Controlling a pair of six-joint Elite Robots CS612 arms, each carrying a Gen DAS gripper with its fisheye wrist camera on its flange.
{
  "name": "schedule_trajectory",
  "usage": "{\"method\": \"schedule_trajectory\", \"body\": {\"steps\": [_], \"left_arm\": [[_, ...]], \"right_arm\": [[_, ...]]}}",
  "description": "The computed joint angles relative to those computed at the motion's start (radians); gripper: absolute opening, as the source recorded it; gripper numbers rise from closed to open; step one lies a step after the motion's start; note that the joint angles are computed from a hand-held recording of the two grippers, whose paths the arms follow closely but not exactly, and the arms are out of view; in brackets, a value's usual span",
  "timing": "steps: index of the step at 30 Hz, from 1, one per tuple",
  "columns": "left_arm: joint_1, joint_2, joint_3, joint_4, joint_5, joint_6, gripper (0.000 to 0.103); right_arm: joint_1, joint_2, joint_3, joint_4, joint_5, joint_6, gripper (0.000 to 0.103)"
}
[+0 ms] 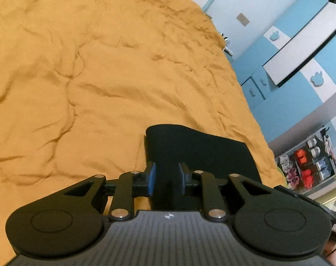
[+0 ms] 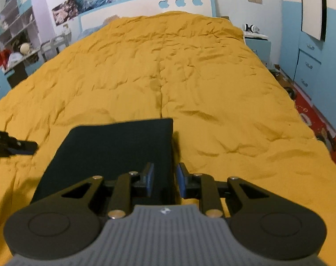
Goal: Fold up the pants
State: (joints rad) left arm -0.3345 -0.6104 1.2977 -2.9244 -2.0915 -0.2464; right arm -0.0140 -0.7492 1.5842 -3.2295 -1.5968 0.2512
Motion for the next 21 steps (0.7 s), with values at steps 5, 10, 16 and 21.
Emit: {"method": "schedule_trajectory", "body": {"steps": [5,10,16,21], "left_arm": [[-0.008,0.074,-0.095,0.061,0.001,-0.02,0.024],[-0.013,0.123,-0.174,0.101,0.008,-0.032,0.024],[-0.02,0.131,-0.182,0.018,0.071,-0.07,0.025],[-0.01,0.086,-0.116,-0.01,0.05,-0.043,0.051]], "right_arm": [[0.0,0.042,-0.056,0.055,-0.003,0.005,0.018],[-0.006,0.068,-0.083,0.084,0.004,0.028,0.019],[-0.014,0.078,-0.095,0.071,0.017,0.074,0.029],[-0.038,0.073,-0.074,0.032,0.121,0.17,0.053]]}}
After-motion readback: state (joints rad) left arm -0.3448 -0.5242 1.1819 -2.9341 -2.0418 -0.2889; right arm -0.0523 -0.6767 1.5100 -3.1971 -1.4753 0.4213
